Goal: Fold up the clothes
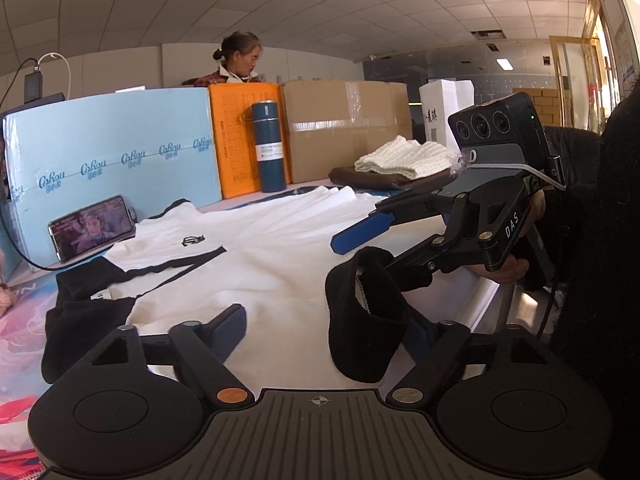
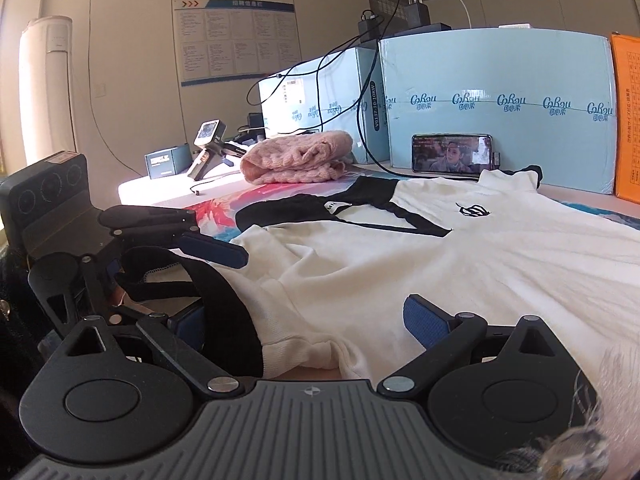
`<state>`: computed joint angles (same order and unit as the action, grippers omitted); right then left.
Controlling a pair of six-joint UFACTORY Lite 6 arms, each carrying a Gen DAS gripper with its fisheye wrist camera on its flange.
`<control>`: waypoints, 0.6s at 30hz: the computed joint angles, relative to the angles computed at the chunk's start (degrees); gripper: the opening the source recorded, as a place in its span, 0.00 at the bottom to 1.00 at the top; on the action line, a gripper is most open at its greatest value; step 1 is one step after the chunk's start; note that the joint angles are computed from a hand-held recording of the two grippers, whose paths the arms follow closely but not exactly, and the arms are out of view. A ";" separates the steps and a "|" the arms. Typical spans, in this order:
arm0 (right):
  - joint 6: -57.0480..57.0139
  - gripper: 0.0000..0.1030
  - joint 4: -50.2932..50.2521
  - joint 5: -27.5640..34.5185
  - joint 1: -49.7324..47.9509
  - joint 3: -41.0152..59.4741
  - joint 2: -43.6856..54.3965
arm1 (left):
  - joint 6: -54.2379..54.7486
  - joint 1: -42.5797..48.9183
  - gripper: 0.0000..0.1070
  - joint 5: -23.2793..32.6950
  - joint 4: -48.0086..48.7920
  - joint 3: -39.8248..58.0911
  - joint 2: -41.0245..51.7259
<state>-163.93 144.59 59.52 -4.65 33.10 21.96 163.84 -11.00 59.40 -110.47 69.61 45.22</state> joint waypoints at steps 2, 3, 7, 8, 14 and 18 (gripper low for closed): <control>1.07 0.95 -1.39 0.70 -1.07 -0.46 -0.30 | 1.08 -0.09 0.03 0.73 -0.62 0.65 0.62; 1.89 0.95 -3.64 1.18 -2.10 -0.74 -0.49 | 2.36 0.09 0.02 2.14 -1.81 0.38 0.80; 1.02 0.95 -7.43 -1.92 -4.81 -3.37 -4.09 | 2.54 0.58 0.02 6.40 -6.59 1.14 1.47; 0.06 0.94 -6.79 -3.42 -5.31 -4.36 -5.48 | 2.32 0.40 0.02 6.91 -7.86 1.80 1.75; -5.56 0.83 -3.15 -11.48 -10.64 -11.01 -14.59 | 0.11 -1.34 0.02 6.68 -10.99 7.16 3.59; -6.59 0.60 -4.48 -16.11 -20.35 -16.36 -22.85 | 0.37 -2.41 0.03 4.22 -12.50 9.91 3.85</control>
